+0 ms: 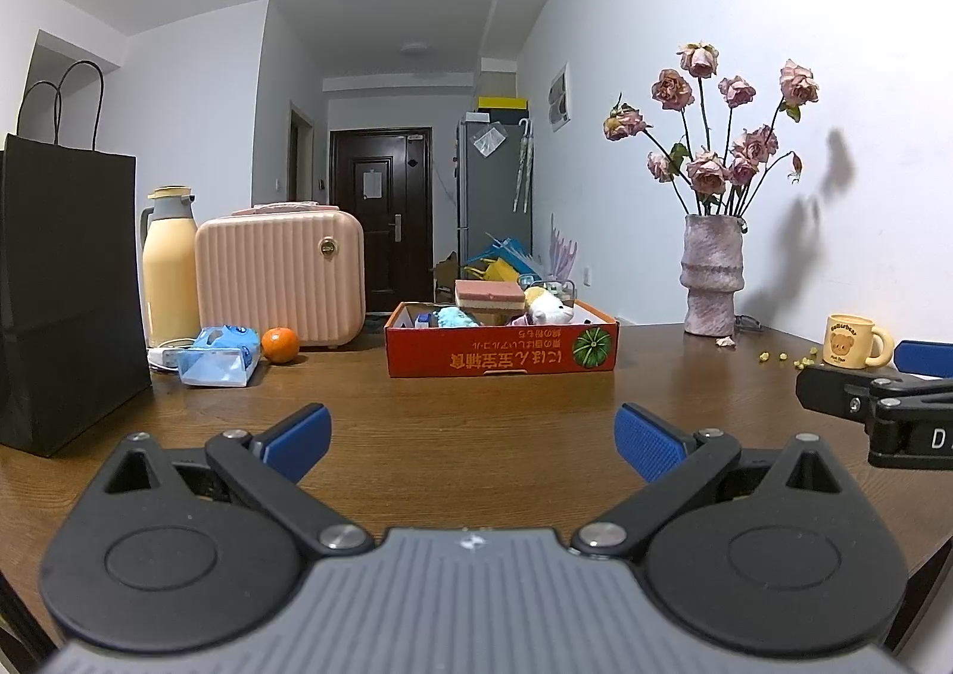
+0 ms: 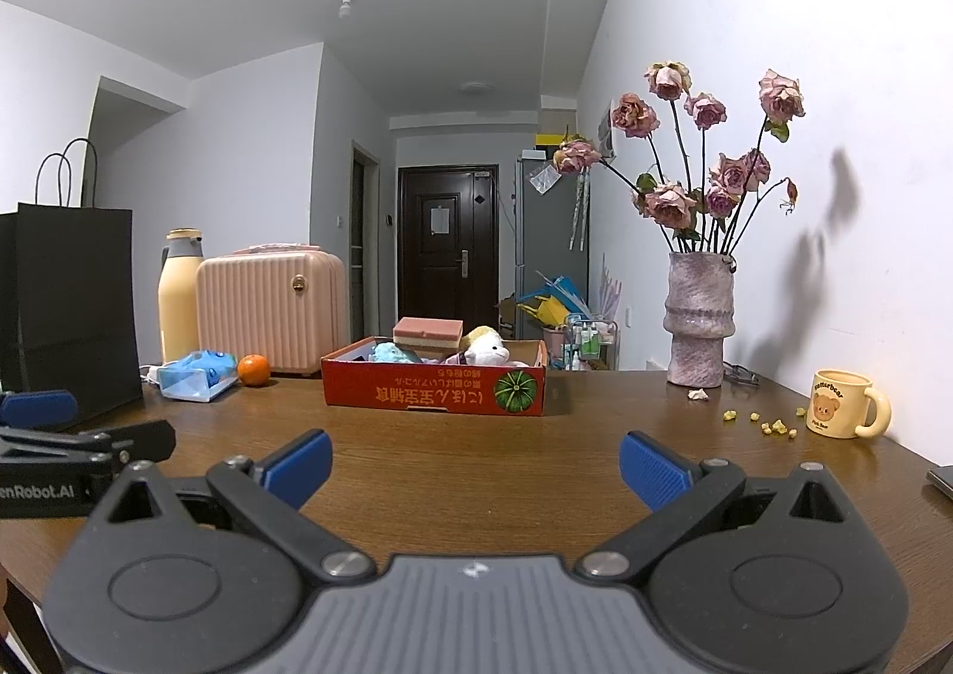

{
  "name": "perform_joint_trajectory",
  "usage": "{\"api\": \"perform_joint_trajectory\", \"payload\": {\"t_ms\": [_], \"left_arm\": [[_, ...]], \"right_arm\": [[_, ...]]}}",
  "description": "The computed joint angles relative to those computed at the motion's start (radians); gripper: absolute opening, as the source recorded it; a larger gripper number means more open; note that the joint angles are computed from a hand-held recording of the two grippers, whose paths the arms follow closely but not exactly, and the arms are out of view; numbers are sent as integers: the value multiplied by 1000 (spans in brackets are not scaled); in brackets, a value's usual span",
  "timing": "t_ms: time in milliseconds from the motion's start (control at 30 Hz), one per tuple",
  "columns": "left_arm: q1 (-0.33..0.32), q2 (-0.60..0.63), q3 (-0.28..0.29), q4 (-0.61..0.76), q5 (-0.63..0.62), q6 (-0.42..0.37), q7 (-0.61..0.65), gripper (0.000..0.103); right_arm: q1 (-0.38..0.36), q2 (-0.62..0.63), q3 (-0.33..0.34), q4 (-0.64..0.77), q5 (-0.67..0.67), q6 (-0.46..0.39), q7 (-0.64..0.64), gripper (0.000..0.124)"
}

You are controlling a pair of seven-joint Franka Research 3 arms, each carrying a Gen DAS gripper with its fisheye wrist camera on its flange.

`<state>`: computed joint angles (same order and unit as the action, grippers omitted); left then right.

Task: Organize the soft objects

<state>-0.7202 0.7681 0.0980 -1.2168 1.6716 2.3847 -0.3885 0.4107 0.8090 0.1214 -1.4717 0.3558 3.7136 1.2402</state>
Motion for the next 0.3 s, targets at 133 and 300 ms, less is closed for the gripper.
{"api": "perform_joint_trajectory", "payload": {"t_ms": [133,300], "left_arm": [[1,0,1,1,4,8,2,103],[1,3,2,1,14,19,-3,103]], "right_arm": [[2,-1,-2,-1,3,-1,-1,103],[0,0,-2,-2,1,-7,0,103]]}}
